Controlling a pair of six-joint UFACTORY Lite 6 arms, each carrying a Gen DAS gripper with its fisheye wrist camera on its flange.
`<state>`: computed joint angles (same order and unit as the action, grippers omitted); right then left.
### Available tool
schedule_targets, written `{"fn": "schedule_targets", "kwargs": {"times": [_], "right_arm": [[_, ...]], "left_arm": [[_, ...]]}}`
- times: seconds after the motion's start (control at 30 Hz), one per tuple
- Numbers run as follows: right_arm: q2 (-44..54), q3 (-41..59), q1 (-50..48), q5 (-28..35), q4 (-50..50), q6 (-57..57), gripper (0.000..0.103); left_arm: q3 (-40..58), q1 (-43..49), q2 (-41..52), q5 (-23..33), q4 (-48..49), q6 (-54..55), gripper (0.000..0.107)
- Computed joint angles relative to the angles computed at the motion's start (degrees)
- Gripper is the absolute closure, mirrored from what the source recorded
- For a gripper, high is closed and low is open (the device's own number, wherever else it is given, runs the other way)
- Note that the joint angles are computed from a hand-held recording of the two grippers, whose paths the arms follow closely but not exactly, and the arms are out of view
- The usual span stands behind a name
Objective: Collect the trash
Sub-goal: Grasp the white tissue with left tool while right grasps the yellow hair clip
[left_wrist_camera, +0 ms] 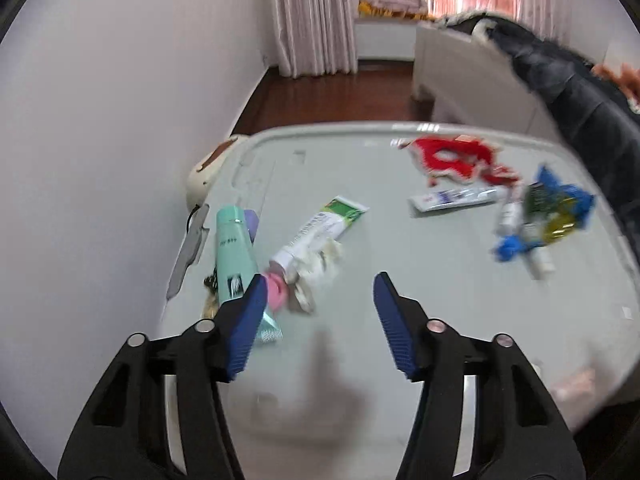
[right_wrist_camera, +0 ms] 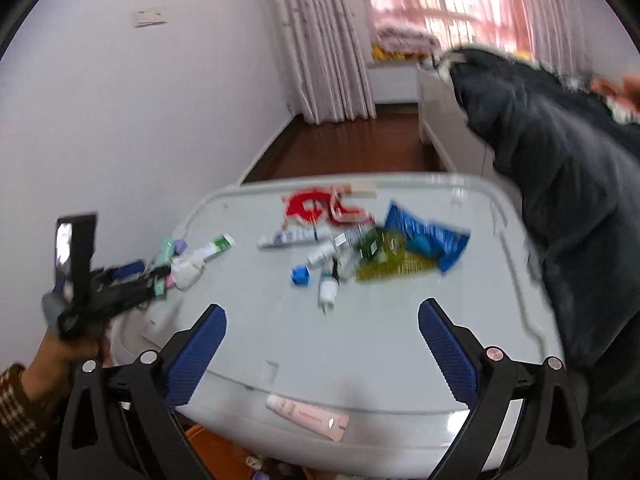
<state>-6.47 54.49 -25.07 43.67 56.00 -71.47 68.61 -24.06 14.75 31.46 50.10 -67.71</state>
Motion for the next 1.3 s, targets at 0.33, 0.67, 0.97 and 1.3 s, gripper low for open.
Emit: {"fn": "schedule_targets", "kwargs": {"times": [0.33, 0.67, 0.97, 1.3], "right_arm": [[4.29, 1.63, -2.45, -0.16, 0.59, 0.36, 0.008], [7.15, 3.44, -4.14, -8.57, -0.97, -0.02, 0.008], [21.63, 14.91, 1.94, -13.94, -8.25, 11.22, 0.009], [46.67, 41.27, 16.43, -20.79, -38.54, 39.22, 0.031]], "left_arm": [[13.61, 3.22, 17.79, 1.13, -3.26, 5.34, 0.055], [2.40, -3.95, 4.06, -8.86, -10.80, 6.02, 0.094], [0.78, -13.96, 2.19, -13.72, -11.04, 3.34, 0.094], [-0.18, -12.33, 1.07, -15.19, -15.18, 9.14, 0.094]]}}
